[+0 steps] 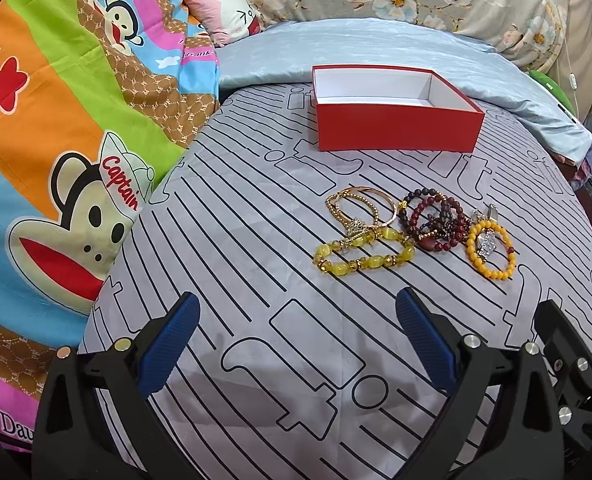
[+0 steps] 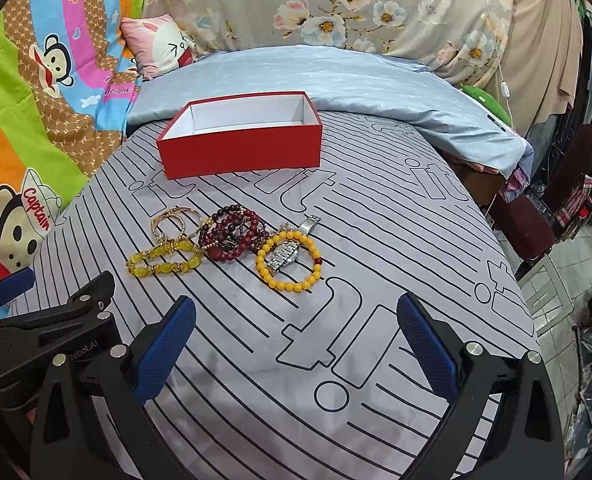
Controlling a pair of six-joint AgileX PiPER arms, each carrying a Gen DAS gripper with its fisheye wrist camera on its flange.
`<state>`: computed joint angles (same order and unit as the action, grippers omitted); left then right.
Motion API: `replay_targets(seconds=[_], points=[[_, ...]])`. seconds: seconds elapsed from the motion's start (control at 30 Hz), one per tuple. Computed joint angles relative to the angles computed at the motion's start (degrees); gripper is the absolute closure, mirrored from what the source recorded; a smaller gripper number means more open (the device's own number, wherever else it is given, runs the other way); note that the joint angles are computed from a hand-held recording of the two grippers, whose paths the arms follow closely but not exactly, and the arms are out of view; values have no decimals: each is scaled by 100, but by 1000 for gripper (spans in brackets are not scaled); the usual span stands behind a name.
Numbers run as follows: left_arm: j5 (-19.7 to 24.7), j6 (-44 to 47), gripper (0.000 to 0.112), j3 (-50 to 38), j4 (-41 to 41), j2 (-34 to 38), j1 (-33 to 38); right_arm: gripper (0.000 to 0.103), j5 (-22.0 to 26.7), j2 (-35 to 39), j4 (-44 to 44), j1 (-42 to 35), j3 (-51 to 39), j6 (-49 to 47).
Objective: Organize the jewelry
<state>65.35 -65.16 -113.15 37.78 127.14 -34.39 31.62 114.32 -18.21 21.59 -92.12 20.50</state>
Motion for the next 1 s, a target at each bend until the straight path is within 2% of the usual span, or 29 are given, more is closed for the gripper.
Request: replay_targets(seconds=[1.0], points=[[-53, -61, 16, 41, -24, 20, 6, 5, -7, -8, -211, 69, 43, 188]])
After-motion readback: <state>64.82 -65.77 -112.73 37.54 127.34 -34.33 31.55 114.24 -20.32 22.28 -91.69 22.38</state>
